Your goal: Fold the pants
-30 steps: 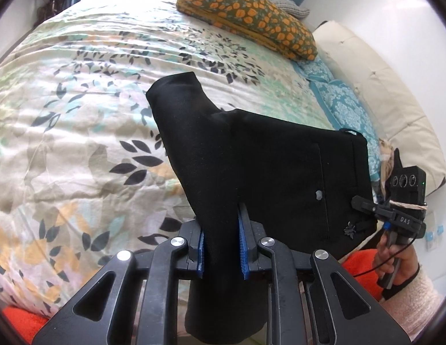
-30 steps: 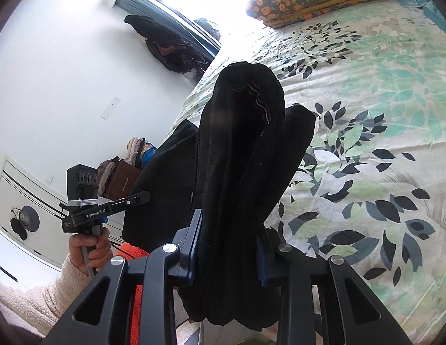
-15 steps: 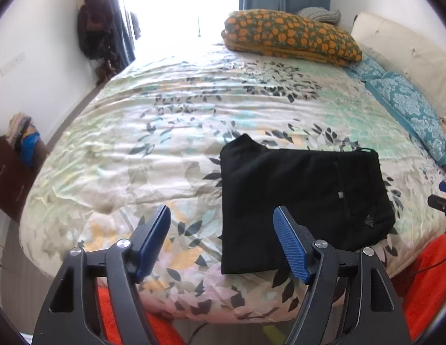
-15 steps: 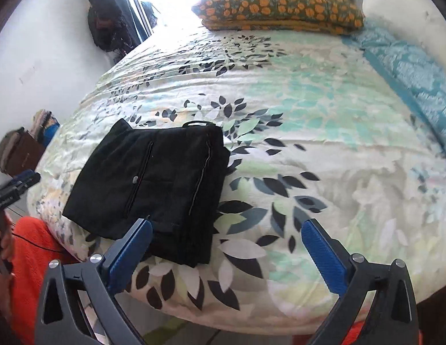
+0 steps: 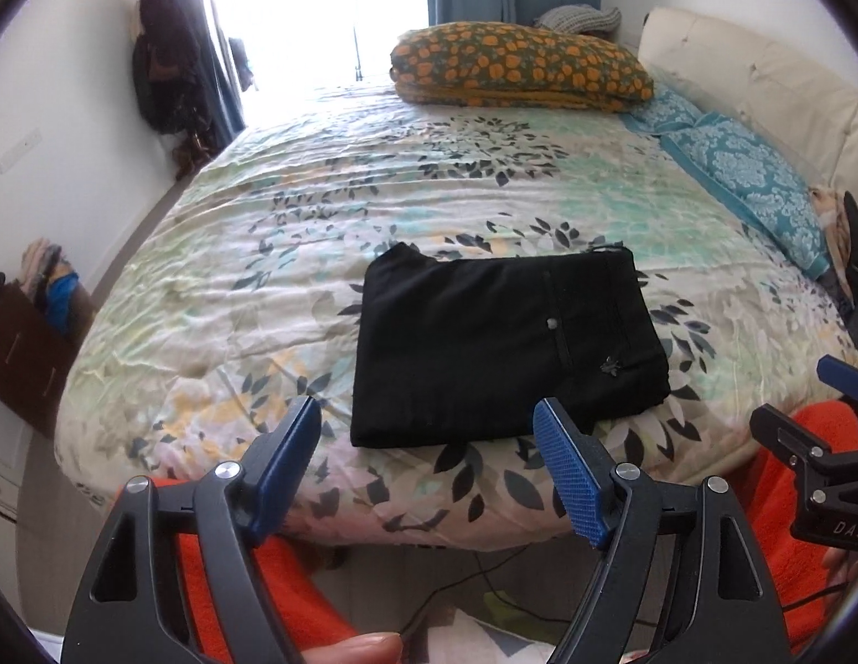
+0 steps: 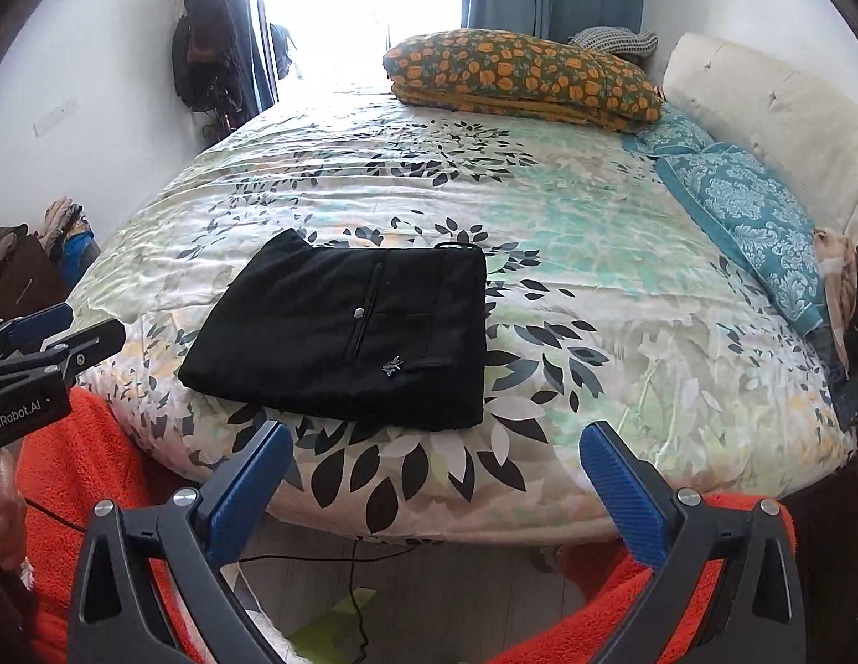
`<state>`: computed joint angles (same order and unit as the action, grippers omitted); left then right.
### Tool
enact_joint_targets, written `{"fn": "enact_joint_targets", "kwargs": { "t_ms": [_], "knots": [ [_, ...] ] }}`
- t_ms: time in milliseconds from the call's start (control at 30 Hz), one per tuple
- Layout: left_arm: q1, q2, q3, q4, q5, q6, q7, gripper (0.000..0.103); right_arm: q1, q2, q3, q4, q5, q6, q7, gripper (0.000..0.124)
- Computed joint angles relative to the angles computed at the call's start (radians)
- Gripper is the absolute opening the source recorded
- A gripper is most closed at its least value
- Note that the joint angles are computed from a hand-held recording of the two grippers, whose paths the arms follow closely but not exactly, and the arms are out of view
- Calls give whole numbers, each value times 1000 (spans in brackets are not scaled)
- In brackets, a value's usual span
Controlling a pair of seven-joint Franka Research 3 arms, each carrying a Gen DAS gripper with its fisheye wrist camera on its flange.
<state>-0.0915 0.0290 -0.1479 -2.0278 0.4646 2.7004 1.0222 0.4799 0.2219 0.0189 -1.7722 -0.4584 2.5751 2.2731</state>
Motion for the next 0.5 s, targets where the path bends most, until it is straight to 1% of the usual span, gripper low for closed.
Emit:
{"fn": "enact_joint_targets", "kwargs": {
  "t_ms": [67,233,367,433,500],
  "knots": [
    [0,-7,3,-10,30,10,-42,81,4,-2,-2,0,-12,-1,8,103],
    [3,-5,3,-12,45,3,-54,81,1,-3,5,-8,3,2,-5,103],
    [4,1,-1,-15,-28,2,-2,82,1,1,6,-9,12,1,-17,103],
    [2,2,0,-15,-20,-10,-28,88,5,3,4,-7,6,-1,-18,103],
    [2,3,-2,-18,-51,-10,-1,88,6,6,4,-4,6,-1,-21,103]
  ]
}}
